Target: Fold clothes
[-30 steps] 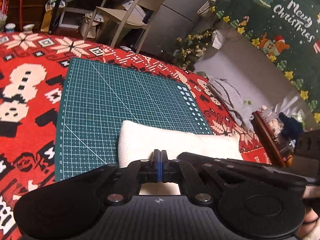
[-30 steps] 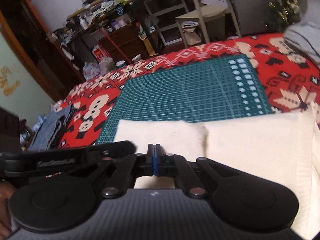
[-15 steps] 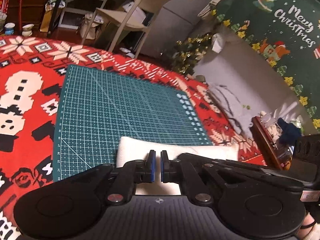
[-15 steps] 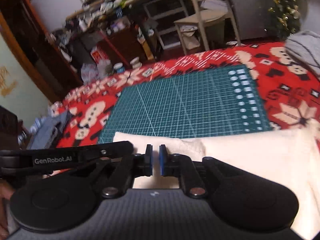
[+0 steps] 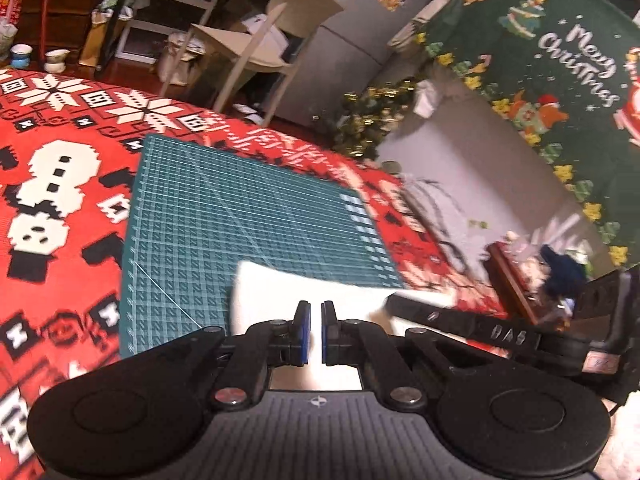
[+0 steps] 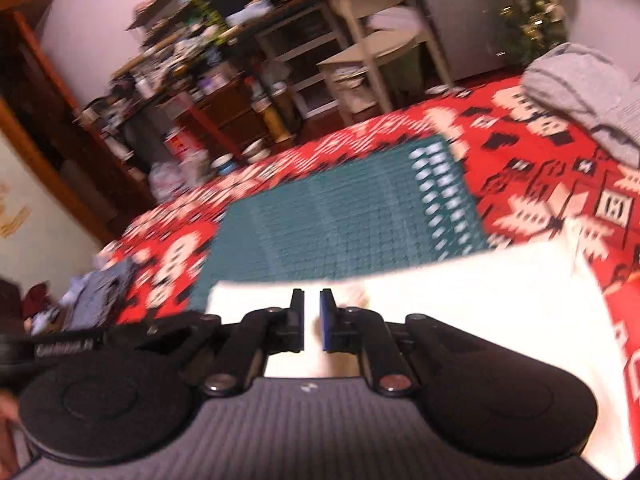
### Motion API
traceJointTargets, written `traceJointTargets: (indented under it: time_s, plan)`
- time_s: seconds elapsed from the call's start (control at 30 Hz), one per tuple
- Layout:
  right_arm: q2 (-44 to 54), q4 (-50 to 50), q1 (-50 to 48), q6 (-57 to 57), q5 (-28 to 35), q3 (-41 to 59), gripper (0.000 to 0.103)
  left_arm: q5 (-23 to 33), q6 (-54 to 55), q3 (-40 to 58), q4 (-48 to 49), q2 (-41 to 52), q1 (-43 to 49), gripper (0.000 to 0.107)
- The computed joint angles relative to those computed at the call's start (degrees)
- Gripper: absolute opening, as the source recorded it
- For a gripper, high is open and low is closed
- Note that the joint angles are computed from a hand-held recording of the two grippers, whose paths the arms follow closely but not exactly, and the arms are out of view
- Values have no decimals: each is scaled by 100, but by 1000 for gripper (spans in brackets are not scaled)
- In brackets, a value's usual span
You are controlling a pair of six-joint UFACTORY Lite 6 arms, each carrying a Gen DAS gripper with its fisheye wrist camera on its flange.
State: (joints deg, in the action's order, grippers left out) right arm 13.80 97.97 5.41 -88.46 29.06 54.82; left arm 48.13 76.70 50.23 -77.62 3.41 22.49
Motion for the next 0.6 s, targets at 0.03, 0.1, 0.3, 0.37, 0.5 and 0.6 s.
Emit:
traceJointTargets:
  time_s: [0.03,0.1,0.3,0.37,0.5,0.6]
  plan:
    - [-152,-176,31,72,78,-171,10,65,-43,-113,91,-123,16,3]
    - [-406,-426,161,135,159,-500,10,151,-120,-363,268,-389,20,3]
    - [-1043,-115,266,-682,-110,-1510,3,-149,6,-1390,658,-1158,-44,2]
    - [-1213,-331,43,-585,-28,-1674,0,-217,190,-1739,655,-1582,23,2]
    - [-1965,-1100,-245,41,-144,-2107,8,35,50,-2123,961,-2373,139,3]
    - [-2678,-1618,-654,421,358,-2577,10,407,-34,-2376,1190,-2776,205,3]
